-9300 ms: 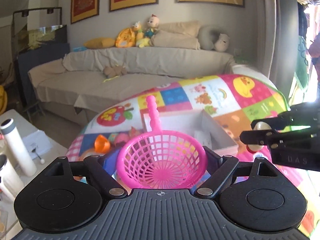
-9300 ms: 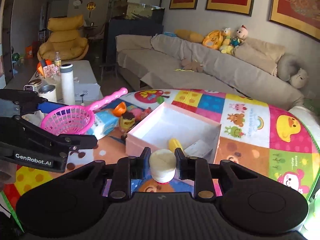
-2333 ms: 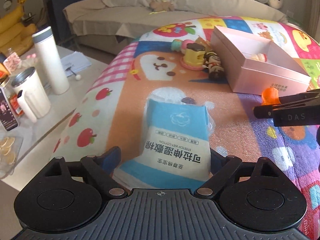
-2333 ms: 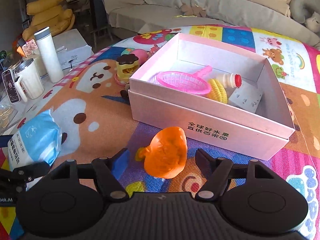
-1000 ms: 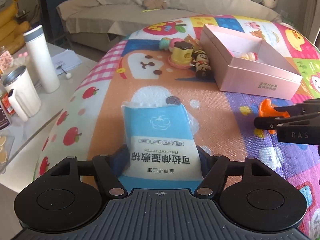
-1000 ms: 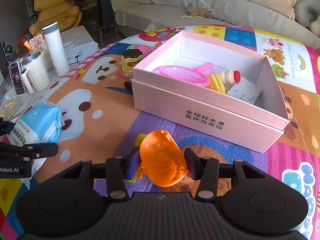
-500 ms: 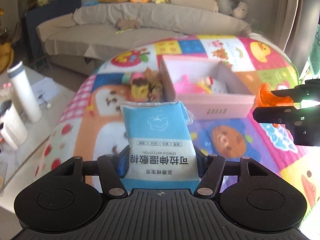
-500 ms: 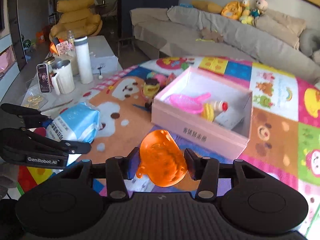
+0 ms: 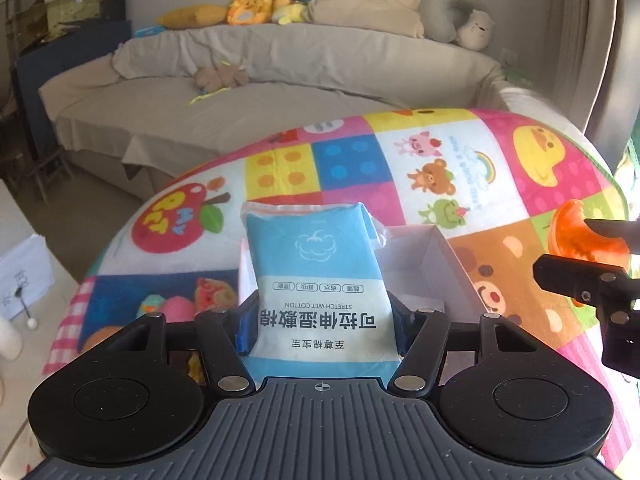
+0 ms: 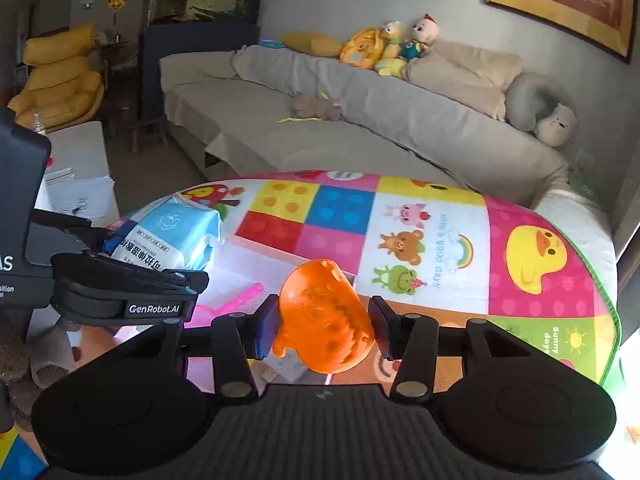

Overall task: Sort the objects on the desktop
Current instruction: 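Carry the blue packet and orange toy into the pink box and open both grippers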

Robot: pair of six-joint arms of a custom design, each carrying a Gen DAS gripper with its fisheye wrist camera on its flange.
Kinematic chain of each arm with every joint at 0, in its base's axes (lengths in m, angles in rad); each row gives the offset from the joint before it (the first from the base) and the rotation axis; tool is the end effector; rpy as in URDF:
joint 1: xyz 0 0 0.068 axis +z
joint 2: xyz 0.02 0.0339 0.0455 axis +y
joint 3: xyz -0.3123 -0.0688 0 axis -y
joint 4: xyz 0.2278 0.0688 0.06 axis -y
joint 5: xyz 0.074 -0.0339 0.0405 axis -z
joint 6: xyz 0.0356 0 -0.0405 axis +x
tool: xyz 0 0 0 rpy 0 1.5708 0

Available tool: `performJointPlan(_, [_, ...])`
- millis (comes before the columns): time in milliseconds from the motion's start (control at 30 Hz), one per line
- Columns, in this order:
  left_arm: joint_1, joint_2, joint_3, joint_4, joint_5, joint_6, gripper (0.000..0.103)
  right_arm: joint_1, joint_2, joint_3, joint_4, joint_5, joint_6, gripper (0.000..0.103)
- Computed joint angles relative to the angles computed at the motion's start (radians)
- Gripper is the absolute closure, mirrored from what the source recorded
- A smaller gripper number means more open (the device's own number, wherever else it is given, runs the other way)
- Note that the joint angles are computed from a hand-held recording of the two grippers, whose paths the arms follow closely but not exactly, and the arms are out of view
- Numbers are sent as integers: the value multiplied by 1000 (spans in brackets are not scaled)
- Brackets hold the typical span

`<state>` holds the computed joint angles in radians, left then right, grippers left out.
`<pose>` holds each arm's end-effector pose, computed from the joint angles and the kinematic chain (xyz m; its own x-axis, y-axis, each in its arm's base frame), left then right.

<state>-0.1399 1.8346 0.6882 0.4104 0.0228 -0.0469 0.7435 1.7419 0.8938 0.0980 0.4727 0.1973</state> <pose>0.3278 -0.0470 0.1585 -0.6714 0.0472 -0.7396 0.1248 0.9909 -0.0500 0.2658 0.2224 0.2180 -0.5621 -0.2798 -0.7783 -0.2521 0.9542 -0.1609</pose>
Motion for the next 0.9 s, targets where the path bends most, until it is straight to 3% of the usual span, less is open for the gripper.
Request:
performJointPlan(133, [-8, 95, 57, 14, 14, 23, 33, -101, 91, 33, 44, -109, 7, 55])
performJointPlan(233, [25, 97, 38, 33, 31, 34, 20, -133, 169, 72, 56, -165, 23, 55])
performJointPlan(433, [207, -29, -200, 181, 138, 85, 8, -132, 266, 158, 39, -202, 39, 55])
performJointPlan(633, [410, -42, -414, 292, 241, 230, 6, -100, 331, 300, -49, -180, 48, 55])
performJointPlan(767, [521, 67, -560, 500, 269, 390, 3, -71, 374, 392, -142, -149, 50, 55])
performJointPlan(900, [616, 251, -646, 758, 321, 456, 2, -46, 382, 429, -205, -113, 67, 40])
